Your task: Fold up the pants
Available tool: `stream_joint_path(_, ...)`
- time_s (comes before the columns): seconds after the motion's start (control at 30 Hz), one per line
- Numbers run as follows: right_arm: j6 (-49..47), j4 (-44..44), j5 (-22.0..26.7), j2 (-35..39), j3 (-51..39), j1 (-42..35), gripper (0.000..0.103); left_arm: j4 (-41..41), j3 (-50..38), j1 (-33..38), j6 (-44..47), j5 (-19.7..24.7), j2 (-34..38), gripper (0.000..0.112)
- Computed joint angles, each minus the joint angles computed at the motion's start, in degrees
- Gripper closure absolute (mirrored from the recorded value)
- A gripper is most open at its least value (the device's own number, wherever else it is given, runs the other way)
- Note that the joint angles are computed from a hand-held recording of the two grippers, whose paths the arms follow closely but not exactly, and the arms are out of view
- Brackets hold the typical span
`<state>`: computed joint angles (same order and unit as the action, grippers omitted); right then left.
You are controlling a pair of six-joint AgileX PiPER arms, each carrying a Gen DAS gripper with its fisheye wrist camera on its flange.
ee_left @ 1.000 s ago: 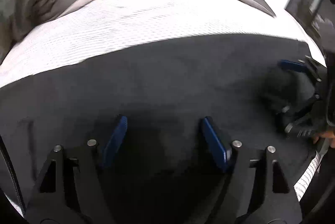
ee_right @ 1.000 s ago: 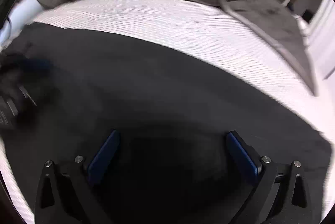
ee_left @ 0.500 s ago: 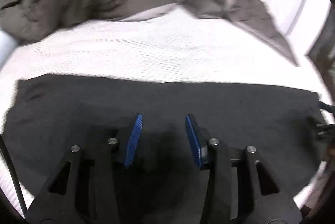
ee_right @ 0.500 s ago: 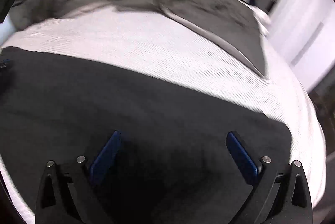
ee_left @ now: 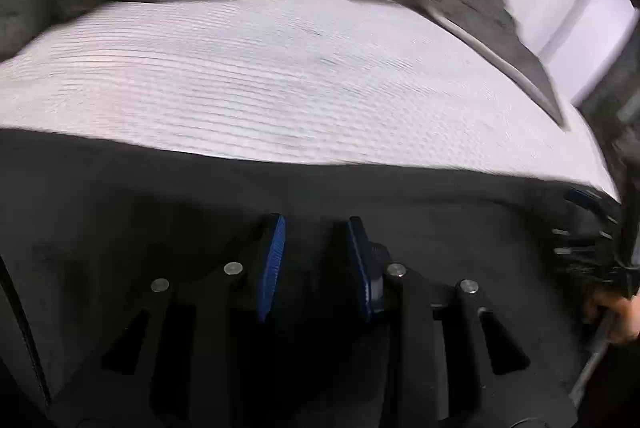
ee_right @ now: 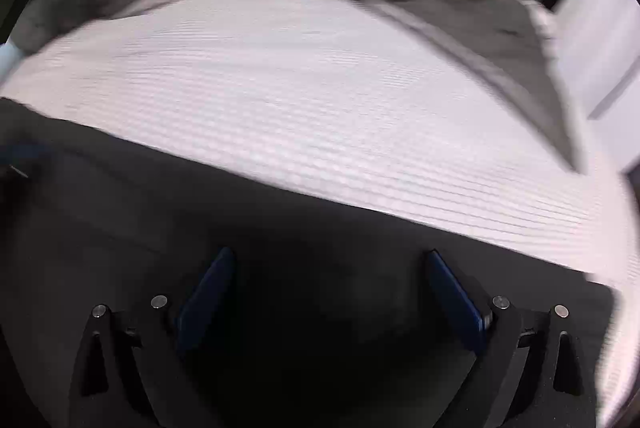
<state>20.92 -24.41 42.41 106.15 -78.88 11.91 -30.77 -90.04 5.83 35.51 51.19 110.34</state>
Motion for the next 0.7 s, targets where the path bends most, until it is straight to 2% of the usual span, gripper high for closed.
stream_joint_path(0.03,2.5,-3.9,0.2,-1.3,2.2,-1.6,0.006,1.5,0.0,1.2,-1.6,-1.4,0.0,0.083)
stream_joint_path(0.07,3.8,-5.8,-0.6,-3.1,5.2,-4.3,0.006,0.7,-0.8,2.8,-1.9,-0.5,0.6,0.083)
stream_joint_path(0.1,4.1,-5.6,-1.7,-4.9,7.6,-7.5,0.006,-2.0,-2.5,4.8,-0.3,2.6,1.7,0.085)
stream_joint_path(0.2,0.6,2.3,-5.5,-10.7,13.4,-14.4,0.006,-2.0,-0.6,5.1,1.2,2.5,-0.8,0.084)
stream_joint_path(0.23,0.5,3.4,-5.6,-12.8,15.1,-14.9,0.006,-2.1,0.3,5.5,2.2,2.5,-2.1,0.084)
stream_joint_path(0.3,-6.5,11.0,-8.1,-21.2,22.1,-15.1,0.005,-5.3,2.3,8.4,7.8,2.9,-5.7,0.083)
stream_joint_path(0.37,-16.3,20.8,-12.7,-29.7,30.4,-15.0,0.004,-8.1,4.1,12.2,11.9,1.6,-8.2,0.070)
stream_joint_path(0.4,-19.7,23.8,-13.8,-31.8,33.1,-14.6,0.004,-8.5,4.8,13.7,13.2,1.4,-9.0,0.057)
stream_joint_path(0.43,-21.1,24.4,-14.5,-33.4,36.0,-13.5,0.004,-7.9,5.6,15.2,14.3,1.3,-9.6,0.055)
stream_joint_path(0.47,-20.4,22.8,-13.7,-32.8,37.5,-11.8,0.005,-5.7,5.4,16.2,14.1,1.1,-9.2,0.055)
stream_joint_path(0.53,-16.2,17.3,-15.3,-30.2,37.7,-9.7,0.005,-0.6,5.8,17.6,13.2,-0.7,-8.2,0.057)
stream_joint_path(0.6,-20.2,20.2,-14.6,-29.7,36.6,-11.8,0.004,4.4,5.6,19.3,13.0,-3.9,-6.0,0.066)
stream_joint_path(0.67,-19.5,18.9,-13.5,-31.4,37.6,-12.8,0.004,3.4,3.8,22.8,13.8,-4.7,-4.0,0.067)
stream_joint_path(0.7,-20.4,19.6,-13.1,-32.3,38.0,-14.6,0.004,2.9,2.6,24.0,13.4,-4.0,-3.3,0.075)
